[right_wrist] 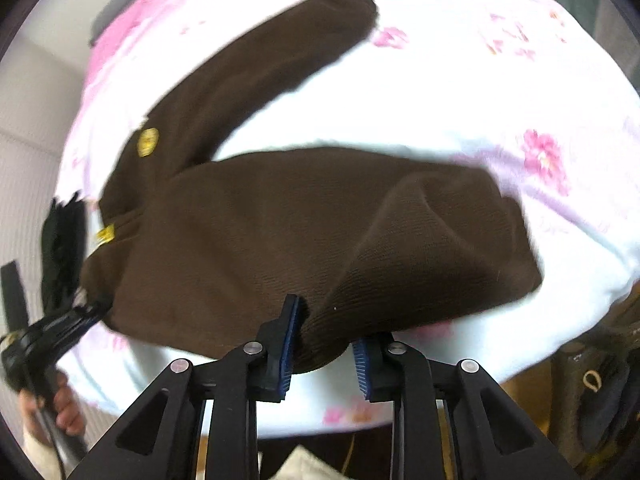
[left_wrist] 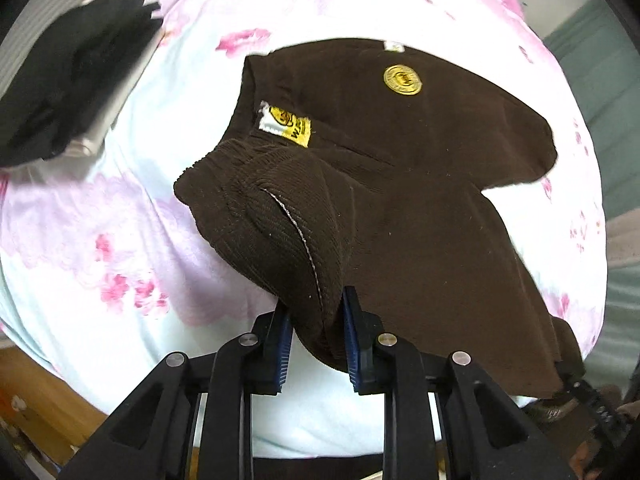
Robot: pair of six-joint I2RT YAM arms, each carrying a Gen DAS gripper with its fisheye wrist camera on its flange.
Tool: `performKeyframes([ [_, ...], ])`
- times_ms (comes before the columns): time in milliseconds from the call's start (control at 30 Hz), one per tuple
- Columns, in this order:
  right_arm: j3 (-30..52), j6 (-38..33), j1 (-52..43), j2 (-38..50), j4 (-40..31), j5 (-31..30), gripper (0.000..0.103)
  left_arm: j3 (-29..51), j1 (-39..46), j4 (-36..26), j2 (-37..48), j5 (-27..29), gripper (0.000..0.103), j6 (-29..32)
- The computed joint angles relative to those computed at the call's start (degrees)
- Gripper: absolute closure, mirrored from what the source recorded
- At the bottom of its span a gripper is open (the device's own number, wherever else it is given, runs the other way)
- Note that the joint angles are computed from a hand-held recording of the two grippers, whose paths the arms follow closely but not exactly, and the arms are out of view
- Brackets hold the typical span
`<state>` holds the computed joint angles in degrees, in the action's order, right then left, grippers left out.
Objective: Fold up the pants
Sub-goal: 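Grasp the waistband with the left gripper while the right gripper grasps the leg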
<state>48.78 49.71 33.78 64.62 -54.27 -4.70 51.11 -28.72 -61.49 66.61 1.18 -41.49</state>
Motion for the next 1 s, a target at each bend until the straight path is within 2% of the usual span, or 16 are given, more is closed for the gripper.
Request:
performKeyframes([
  [67,0.89,-3.06,-2.33,-1.31,-2.47,-2.21,0.079,-0.21,-0.74,-1.81,-1.9,-0.18,0.079,-0.01],
  [167,0.33,-2.98,-2.14,-4.92,-5.59,-4.73,0.079,0.47,1.69,-4.21,-2.26,1.92,0.079,1.92],
  [267,3.63,-6.76,-5.03,-2.64,-8.63,-7.4,0.079,1.54,5.07,-5.23,-0.58,3.33,0.079,4.85],
  [333,7.39,-11.95,-8.85,0.86,-10.04,-8.52,0.079,3.54,4.24,-7.76,-0.7,3.88,0.079,2.63],
  [400,8.89,-14.17,-10.18,-0.71,-12.85,-7.71,0.079,7.27,2.98,-8.83,2.36,3.81,0.079,-0.41],
  [500,12.65,-16.49,-12.37,2.09,-11.23,-6.39,0.079,12.85,1.45,-9.68,6.95,1.8,0.079,-3.59],
  [700,20.95,-20.22,-16.34,6.84,-8.92,-6.04,0.08,22.87,8.86,-9.39,12.81,1.93,0.079,-3.16],
  [867,32.89,-22.6,-19.02,19.67,-4.23,-6.88,0.08,31.54,12.85,-8.62,20.79,2.49,0.08,-2.69],
  [1000,45.65,-24.42,-20.29,32.14,-4.62,-6.99,0.08,38.45,15.08,-8.22,28.81,2.31,0.08,-3.67],
])
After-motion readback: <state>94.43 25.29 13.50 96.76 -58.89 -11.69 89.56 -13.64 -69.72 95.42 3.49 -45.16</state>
